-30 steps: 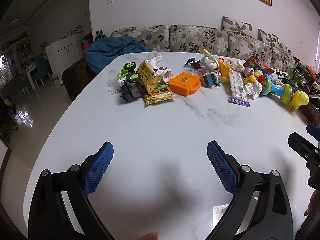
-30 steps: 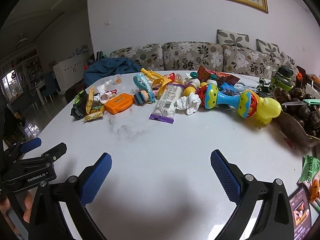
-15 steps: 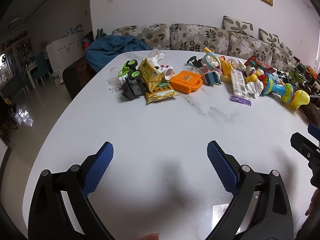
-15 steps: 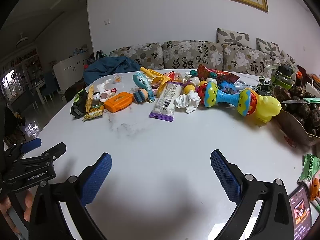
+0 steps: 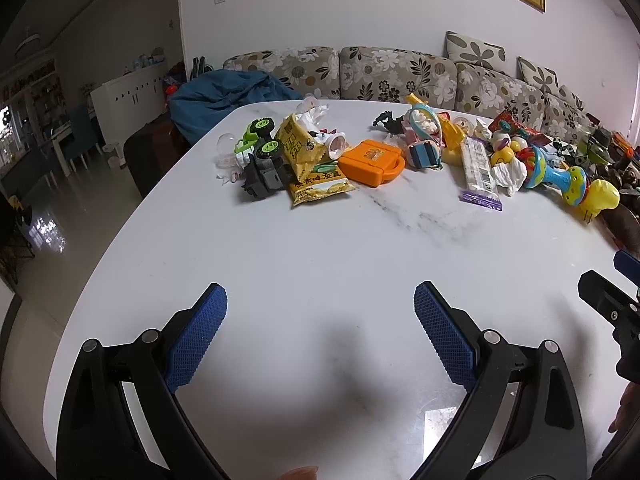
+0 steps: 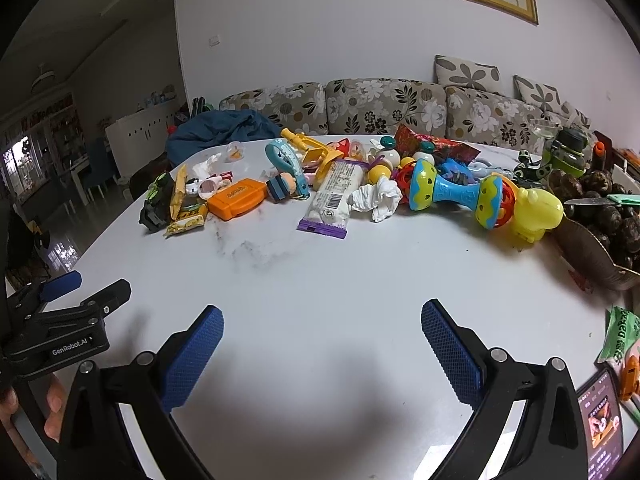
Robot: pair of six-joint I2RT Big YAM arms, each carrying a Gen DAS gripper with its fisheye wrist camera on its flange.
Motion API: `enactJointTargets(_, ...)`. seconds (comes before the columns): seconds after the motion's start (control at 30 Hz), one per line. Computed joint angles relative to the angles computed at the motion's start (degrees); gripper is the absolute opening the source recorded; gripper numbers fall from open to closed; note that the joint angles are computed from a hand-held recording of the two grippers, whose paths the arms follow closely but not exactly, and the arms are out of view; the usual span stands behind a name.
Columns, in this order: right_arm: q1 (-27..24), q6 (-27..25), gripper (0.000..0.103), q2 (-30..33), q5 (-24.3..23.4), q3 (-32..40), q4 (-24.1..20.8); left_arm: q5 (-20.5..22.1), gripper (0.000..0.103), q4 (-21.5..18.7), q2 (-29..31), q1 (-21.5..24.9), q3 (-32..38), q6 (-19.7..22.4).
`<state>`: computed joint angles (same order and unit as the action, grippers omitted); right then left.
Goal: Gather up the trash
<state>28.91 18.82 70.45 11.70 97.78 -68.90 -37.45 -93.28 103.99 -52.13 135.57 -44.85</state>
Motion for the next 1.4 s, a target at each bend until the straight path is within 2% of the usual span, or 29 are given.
enactJointTargets(1.4,-1.09,-1.76,0.098,-0.81,-1.60,-0.73,-0.80,0.16,0.092,-1.24,0.55,-0.54,0.91,-1.32)
